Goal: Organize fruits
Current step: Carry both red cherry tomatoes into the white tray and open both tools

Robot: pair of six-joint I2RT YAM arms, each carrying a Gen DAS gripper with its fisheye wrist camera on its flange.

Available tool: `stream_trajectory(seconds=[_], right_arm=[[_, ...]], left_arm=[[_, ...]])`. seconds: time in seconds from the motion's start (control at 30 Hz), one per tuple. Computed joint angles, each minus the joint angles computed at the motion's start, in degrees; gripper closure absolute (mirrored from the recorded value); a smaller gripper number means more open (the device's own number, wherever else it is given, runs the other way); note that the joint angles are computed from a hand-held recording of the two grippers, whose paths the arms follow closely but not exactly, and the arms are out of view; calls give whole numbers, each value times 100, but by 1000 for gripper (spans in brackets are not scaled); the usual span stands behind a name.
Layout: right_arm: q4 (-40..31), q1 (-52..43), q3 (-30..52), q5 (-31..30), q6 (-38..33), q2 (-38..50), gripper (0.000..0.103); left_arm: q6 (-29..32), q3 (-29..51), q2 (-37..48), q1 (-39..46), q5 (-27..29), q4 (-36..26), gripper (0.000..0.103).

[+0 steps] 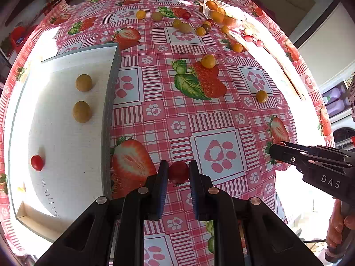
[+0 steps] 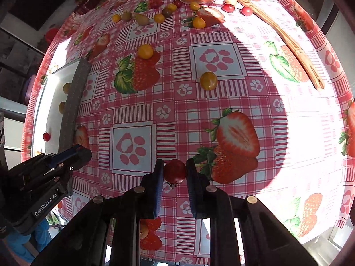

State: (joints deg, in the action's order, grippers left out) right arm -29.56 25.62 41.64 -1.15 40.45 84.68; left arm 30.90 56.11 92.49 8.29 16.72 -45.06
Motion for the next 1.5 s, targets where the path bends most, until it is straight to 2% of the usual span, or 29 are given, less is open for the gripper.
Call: stream_trajectory(seconds=[0.47, 0.93, 1.5], right_arm=[[-164, 413, 1330, 0, -301, 937, 81], [-401, 1024, 3189, -218, -649, 2350, 81], [-993, 1492, 5332, -501, -1074, 3879, 81]], left_arm=[[82, 598, 280, 970, 4, -71, 83], [167, 1213, 899, 2119, -201, 102, 83], [58, 1438, 1511, 2674, -448, 567, 83]])
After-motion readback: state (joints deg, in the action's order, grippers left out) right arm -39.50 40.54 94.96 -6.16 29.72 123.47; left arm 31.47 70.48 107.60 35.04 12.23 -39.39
